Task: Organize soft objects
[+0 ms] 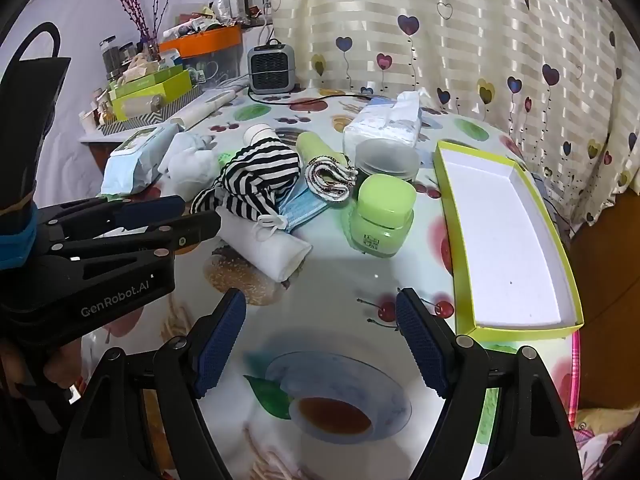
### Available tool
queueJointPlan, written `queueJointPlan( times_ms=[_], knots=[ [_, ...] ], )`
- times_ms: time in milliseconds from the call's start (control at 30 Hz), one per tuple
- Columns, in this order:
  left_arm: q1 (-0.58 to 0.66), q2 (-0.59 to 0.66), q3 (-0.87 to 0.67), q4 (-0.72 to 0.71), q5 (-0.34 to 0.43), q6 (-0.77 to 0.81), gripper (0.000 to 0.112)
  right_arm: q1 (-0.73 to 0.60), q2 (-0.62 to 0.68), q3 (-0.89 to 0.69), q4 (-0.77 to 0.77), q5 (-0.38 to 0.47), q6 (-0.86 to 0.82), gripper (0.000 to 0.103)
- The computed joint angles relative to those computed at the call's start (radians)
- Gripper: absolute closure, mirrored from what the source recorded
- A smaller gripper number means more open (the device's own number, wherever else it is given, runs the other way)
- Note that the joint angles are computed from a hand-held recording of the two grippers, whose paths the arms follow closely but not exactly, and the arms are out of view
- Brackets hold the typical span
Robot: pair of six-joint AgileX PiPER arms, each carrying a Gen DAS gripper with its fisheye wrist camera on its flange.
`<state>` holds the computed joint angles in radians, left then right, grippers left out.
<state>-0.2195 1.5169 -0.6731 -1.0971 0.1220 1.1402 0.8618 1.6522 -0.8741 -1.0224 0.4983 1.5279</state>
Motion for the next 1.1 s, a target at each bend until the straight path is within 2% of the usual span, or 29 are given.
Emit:
queueJointPlan(
  times_ms=[233,267,433,567,633,767,1100],
  knots=[
    [-0.001,-0.006,0.007,-0.037,0.004,0.035,0.074,0.001,0.002,-0.004,0.002,0.003,-0.006,0.026],
    [0.003,0.000,-0.001,0.005,0.007,-0.006,0.074,0.003,0.003,-0.006,0.002,0.005,-0.007,0.026],
    [0.008,-0.001,-0.006,0.040,0.022,-0.042,0.074,0.000,0.006,-0.008,0.004,0.002,-0.010,0.026],
    [0.011,0.005,0.001,-0.030,0.019,0.032,0.074,0.001,0.007,-0.012,0.009,0.007,-0.015,0.026],
    [0.012,0.003,0.001,0.009,0.025,-0.007,0.074,0.000,0.008,-0.013,0.009,0.006,-0.016,0.026],
    [0.020,0.026,-0.011,-0.059,0.036,0.066,0.074,-0.001,0.007,-0.012,0.011,0.005,-0.020,0.026],
    [0.021,0.038,-0.016,-0.061,0.047,0.072,0.074,-0.001,0.005,-0.012,0.012,0.005,-0.021,0.026]
  ],
)
